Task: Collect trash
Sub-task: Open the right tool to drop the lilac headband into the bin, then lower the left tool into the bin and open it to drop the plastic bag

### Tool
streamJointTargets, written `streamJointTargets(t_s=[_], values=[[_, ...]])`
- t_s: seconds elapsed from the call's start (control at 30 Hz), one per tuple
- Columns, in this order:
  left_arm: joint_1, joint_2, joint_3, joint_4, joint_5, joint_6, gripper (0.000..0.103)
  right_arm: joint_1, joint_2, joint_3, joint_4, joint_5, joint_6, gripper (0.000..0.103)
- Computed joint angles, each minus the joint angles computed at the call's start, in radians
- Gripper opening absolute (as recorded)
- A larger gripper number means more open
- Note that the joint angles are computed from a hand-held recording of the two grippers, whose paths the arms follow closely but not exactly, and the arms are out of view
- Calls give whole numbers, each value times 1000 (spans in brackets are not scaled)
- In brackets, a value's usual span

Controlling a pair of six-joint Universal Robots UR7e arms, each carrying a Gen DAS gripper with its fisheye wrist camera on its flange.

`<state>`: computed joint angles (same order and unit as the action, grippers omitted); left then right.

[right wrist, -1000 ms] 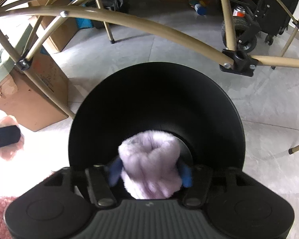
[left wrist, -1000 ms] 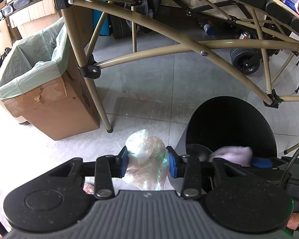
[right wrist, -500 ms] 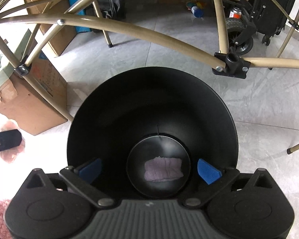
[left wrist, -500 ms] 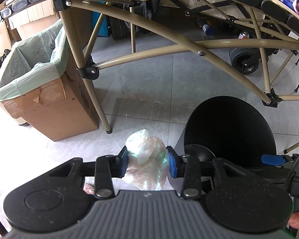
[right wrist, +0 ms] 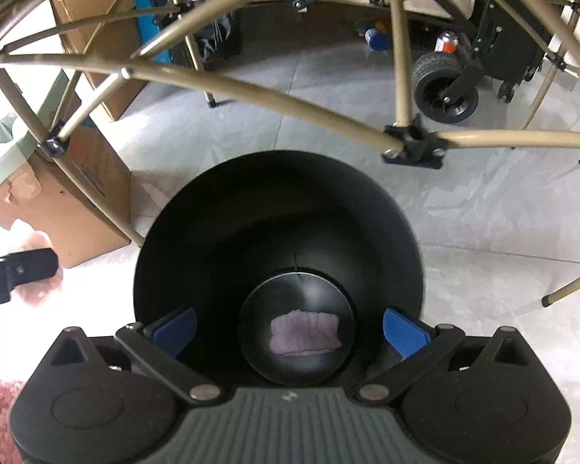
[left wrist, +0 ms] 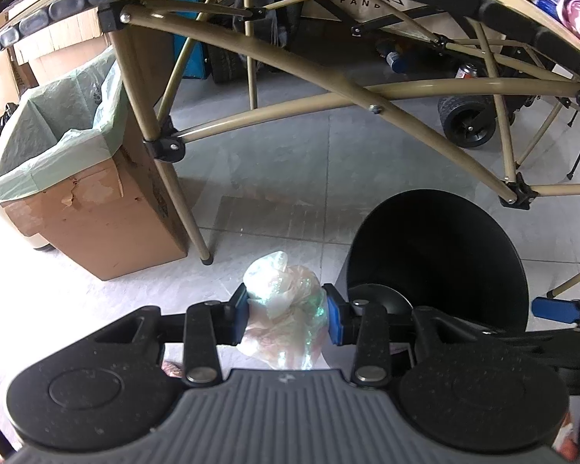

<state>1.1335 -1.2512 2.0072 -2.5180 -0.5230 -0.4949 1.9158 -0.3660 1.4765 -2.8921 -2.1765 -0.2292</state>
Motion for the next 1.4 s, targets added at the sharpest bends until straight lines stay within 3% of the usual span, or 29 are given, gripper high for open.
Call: streamJointTargets(t_s=[0.37, 0.7, 1.07, 1.4], values=[[-26, 39, -6, -41, -3, 38, 39, -18, -117, 127, -91, -4, -23, 103], [-51, 98, -38, -51, -47, 57, 39, -34, -176, 188, -103, -17, -12, 103], [-63, 189, -119, 2, -119, 38, 39, -66, -237, 232, -172, -59, 29, 103], [-41, 275, -216, 124, -172, -59, 39, -90, -256, 245, -190, -79, 43, 103]])
